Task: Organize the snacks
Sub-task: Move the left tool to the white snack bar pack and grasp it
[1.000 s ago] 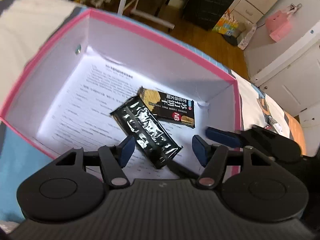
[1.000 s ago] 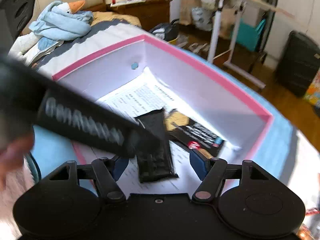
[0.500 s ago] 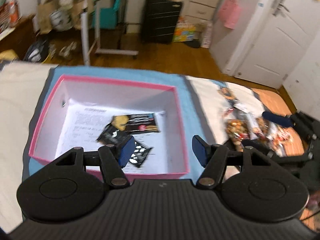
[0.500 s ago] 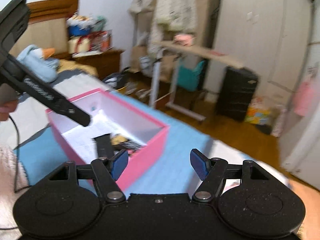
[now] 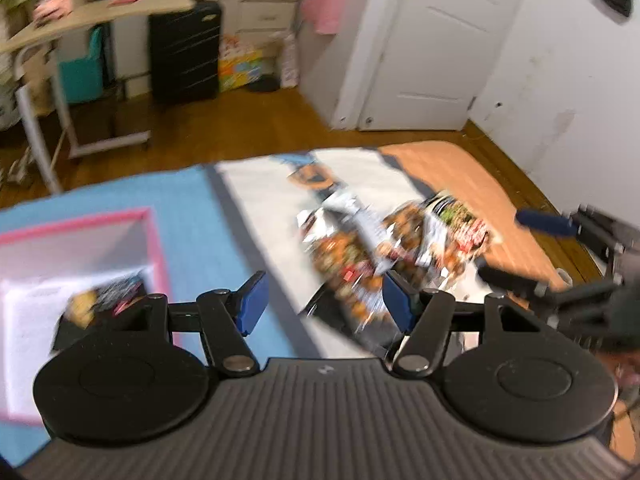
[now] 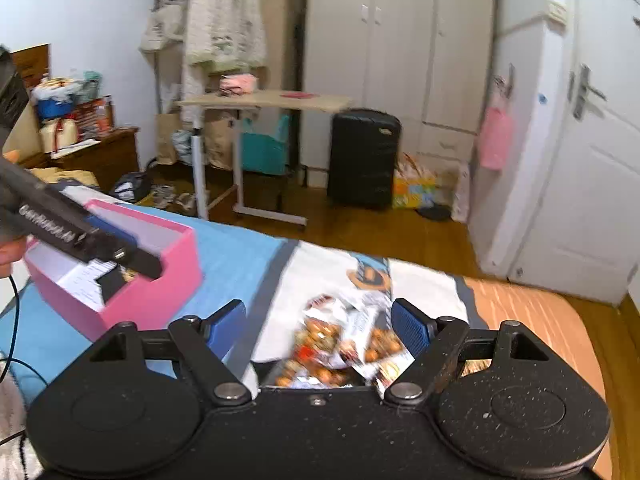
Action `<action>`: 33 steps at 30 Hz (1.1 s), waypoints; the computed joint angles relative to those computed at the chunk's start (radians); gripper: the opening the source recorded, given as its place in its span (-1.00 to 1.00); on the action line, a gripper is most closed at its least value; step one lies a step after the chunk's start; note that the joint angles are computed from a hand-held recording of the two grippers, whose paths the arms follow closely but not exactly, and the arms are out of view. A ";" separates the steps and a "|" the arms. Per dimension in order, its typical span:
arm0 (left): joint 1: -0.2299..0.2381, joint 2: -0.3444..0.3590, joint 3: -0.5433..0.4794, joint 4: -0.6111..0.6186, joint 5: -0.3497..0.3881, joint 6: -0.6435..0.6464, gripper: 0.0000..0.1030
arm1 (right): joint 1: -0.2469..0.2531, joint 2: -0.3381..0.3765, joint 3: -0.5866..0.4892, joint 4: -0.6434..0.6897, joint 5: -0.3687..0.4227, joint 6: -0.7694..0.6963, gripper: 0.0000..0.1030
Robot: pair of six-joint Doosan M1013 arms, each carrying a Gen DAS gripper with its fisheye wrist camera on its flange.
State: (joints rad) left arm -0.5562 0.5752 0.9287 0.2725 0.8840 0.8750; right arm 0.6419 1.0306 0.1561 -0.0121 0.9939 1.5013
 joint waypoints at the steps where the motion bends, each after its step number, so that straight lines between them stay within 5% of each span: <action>1: -0.002 0.023 -0.029 0.011 0.004 0.005 0.17 | -0.001 -0.006 0.025 -0.016 -0.016 0.011 0.62; 12: 0.026 0.284 -0.350 -0.151 0.062 0.057 0.17 | -0.008 0.008 0.150 -0.203 -0.144 0.219 0.61; 19: 0.025 0.407 -0.507 -0.135 0.118 -0.015 0.13 | -0.017 0.145 -0.073 -0.220 -0.033 0.270 0.62; 21: 0.025 0.394 -0.470 -0.142 0.078 -0.024 0.10 | -0.021 0.101 0.024 -0.217 -0.085 0.295 0.61; 25: 0.018 0.418 -0.501 -0.142 0.113 -0.024 0.08 | -0.042 0.009 0.211 -0.120 -0.208 0.328 0.59; 33: 0.000 0.434 -0.536 -0.097 0.176 -0.025 -0.30 | -0.048 -0.001 0.223 -0.172 -0.162 0.387 -0.04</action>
